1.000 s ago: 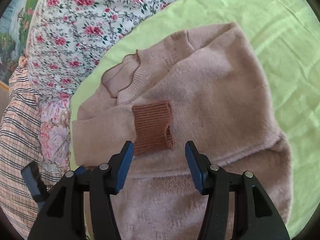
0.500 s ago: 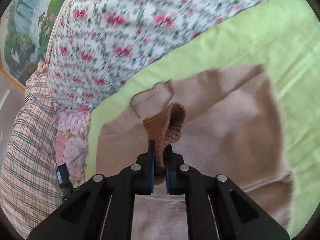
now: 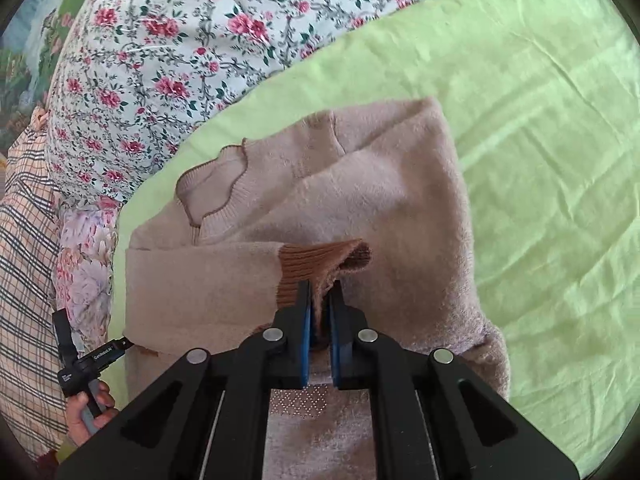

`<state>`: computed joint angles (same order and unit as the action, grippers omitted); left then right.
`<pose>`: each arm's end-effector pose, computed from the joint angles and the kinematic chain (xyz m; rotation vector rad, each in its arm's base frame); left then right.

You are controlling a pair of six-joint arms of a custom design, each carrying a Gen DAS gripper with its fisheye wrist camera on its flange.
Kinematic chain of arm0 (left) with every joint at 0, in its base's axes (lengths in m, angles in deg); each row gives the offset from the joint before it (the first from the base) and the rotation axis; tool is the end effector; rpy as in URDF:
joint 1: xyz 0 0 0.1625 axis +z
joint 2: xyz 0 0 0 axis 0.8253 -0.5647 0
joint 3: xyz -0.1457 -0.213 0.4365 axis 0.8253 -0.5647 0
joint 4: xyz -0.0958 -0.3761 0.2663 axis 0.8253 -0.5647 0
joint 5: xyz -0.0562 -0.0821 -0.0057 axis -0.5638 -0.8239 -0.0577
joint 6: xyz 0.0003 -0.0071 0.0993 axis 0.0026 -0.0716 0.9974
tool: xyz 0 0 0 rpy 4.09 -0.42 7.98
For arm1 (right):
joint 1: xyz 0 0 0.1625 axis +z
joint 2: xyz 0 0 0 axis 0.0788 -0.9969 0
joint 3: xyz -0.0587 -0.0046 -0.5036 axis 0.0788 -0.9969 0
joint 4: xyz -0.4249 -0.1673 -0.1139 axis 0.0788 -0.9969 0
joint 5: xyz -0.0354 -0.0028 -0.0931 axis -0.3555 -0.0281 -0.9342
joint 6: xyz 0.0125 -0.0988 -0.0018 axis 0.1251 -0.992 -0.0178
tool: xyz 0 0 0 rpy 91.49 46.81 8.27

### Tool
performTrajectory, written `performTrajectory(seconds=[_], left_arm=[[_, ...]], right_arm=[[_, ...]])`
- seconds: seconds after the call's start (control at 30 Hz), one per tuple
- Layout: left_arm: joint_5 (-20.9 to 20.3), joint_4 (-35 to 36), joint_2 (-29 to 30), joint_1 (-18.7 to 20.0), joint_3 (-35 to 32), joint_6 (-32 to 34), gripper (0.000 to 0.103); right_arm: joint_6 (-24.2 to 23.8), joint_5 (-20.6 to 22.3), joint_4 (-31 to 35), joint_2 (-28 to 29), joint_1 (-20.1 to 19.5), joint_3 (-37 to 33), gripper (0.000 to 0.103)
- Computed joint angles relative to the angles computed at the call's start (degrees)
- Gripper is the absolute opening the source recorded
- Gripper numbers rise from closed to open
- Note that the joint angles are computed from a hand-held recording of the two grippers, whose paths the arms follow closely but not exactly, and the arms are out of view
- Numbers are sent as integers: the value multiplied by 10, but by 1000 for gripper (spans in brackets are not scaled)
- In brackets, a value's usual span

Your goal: Fold small clothes

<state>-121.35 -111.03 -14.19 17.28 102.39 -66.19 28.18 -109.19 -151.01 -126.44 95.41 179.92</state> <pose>0.0497 -0.5731 0.2741 -0.3344 2.2013 -0.7719 0.2100 -0.6436 0.0564 0.0488 -2.7232 0.7413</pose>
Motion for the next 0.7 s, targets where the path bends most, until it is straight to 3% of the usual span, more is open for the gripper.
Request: performTrajectory(seconds=[0.07, 0.17, 0.3, 0.5, 0.57, 0.63, 0.7], left_arm=[[-2, 3, -1, -1, 2, -1, 51], [-4, 4, 1, 6, -4, 6, 53], [-12, 12, -7, 8, -1, 18, 53], [-40, 48, -72, -9, 55, 28, 53], [-63, 74, -103, -15, 79, 21, 54], [-86, 107, -142, -25, 110, 13, 56], [-104, 141, -182, -38, 140, -1, 59]], right_arm=[[1, -17, 15, 7, 2, -10, 8], [16, -84, 82, 18, 7, -31, 8], [34, -119, 71, -2, 11, -6, 8], [29, -49, 73, -76, 13, 74, 12], [20, -24, 87, -101, 17, 103, 25], [6, 2, 97, -125, 23, 136, 48], [-2, 12, 112, -151, 31, 171, 50]])
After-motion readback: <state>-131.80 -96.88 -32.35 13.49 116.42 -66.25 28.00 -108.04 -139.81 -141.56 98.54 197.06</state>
